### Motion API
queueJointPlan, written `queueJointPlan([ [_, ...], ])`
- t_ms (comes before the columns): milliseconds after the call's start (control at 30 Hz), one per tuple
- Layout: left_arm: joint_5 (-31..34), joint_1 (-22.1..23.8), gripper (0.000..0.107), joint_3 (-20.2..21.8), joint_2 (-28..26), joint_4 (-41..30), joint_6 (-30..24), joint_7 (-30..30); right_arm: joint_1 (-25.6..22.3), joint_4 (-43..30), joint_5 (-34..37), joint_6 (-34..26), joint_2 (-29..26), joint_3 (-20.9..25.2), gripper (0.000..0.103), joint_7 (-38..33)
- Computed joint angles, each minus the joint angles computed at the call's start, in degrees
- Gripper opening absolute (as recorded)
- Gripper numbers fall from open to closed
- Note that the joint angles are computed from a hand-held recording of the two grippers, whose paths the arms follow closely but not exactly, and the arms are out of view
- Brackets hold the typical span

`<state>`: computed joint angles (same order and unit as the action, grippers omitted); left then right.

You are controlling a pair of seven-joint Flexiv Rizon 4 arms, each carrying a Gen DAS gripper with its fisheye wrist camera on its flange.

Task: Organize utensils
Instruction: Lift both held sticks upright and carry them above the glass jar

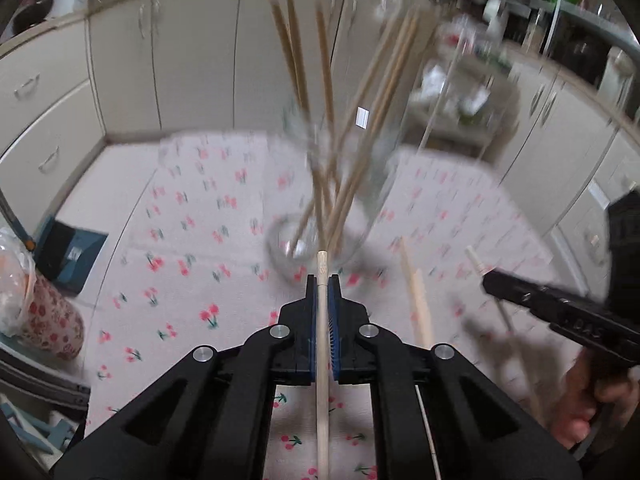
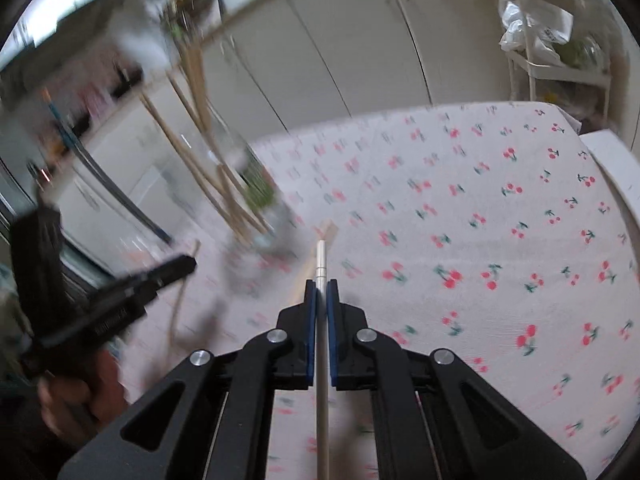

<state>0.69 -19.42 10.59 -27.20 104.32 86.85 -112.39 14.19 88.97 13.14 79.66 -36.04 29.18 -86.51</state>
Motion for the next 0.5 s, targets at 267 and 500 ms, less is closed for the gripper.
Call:
queueJointPlan([
  [267, -1.84, -4.75, 0.005, 7.02, 2.35, 1.27, 16.21, -1.22, -1.10, 1.36, 2.40, 17.39, -0.30, 4.84, 0.006, 2.41],
  [500, -9.71, -6.05, 0.005, 9.54, -0.73, -4.16, 25.46, 1.62, 4.25, 2.14, -0.43, 24.55, 1.66, -2.22, 0.006, 8.48],
])
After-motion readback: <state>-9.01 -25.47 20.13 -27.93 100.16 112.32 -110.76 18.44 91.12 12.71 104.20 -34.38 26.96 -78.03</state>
